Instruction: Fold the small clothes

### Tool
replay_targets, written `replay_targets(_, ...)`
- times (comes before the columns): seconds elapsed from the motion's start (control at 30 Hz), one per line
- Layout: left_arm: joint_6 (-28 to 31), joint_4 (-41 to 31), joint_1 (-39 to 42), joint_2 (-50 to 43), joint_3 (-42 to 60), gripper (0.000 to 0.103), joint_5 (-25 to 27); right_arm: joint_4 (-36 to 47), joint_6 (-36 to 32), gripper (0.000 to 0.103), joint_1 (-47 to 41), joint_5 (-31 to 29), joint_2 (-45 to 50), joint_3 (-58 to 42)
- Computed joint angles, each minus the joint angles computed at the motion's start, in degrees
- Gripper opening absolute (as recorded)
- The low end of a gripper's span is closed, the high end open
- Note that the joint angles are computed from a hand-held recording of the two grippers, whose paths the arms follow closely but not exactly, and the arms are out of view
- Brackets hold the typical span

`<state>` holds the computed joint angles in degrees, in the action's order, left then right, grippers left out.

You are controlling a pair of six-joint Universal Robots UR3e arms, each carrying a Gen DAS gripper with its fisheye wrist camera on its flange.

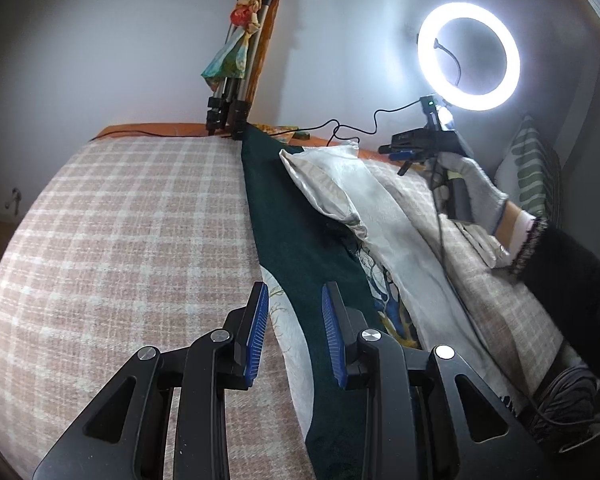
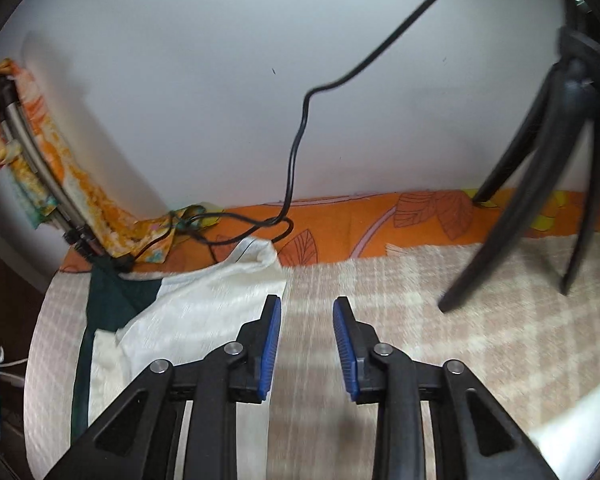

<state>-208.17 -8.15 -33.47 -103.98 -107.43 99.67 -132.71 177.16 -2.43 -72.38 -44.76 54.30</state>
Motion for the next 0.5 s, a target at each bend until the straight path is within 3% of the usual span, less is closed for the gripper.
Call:
replay_targets(0.1,-0.08,0.55,-0.78,1.03,-1.11,0.027,0.03,-2.38,-2.61,0.032,-2.04,2.54,-9.35,11.72)
replay_targets(0.2,-2.77,1.5,-0.15,3.43,-4.09,0.048,-2.5,-2.9,-5.41,0.034,-3.63,4.41,-18.39,21.89)
replay_targets(0.5,-7.9,2.98,0.26,7.61,-11.34,0.049,-9.09,3.52,-16.61,0.035,-10.4,9.1,-47.71,49.44)
